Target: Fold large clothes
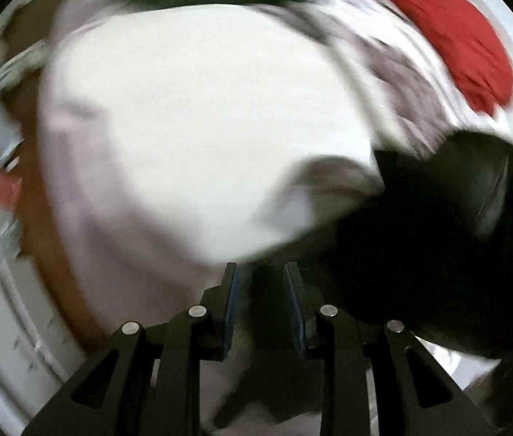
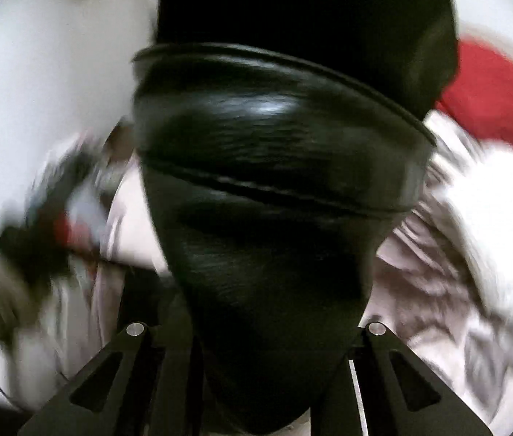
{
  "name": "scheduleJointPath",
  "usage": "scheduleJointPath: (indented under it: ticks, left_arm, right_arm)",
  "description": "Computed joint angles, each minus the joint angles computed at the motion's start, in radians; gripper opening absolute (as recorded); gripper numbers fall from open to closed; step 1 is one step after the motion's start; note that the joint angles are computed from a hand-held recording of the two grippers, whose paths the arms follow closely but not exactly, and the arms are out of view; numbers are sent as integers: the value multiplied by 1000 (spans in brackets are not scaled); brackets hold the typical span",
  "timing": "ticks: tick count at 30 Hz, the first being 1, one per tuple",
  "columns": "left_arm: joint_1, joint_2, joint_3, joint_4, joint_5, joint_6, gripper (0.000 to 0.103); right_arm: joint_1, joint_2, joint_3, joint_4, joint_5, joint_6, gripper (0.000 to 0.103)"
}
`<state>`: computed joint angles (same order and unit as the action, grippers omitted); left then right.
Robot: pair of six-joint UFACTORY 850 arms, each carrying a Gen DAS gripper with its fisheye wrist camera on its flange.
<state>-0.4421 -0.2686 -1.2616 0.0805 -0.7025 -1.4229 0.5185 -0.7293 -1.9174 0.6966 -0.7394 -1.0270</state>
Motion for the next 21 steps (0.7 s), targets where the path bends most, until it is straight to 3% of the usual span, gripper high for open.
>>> scheduleJointPath:
  ticks: [1,5,6,8,11,13,14,15,17,21]
  left_arm:
    - [-44,33,47,32,-18,-94,24]
    - [-61,110,126,64,-78,-245,24]
    - [-70,119,129,75,-87,-274,24]
    - [-82,96,88,107,-97,-299,24]
    - [-90,83,37,147,-81,-276,24]
    - [-85,48,-30,152,-62,-219,24]
    - [-84,17,-77,143,-49,-171,24]
    - [-82,-10,-115,127,-38,-119,24]
    - [-86,-79,-207,91,-48,-7,24]
    - [-84,-160,-283,-45,-28,181,24]
  right_arm:
    - [18,37,68,8,13,-73,16]
    - [112,148,324,-30,78,-332,16]
    - [126,169,381,-63,102,-354,17]
    - [171,185,458,-173,159,-306,27]
    - [171,196,484,-240,192,-283,32]
    - [165,181,411,-297,118,-170,32]
    - [157,184,384,-307,74,-132,41]
    - [143,180,343,-295,-1,-103,61]
    - [117,185,305,-259,-85,-71,74]
    - [78,208,266,-268,-268,20,74]
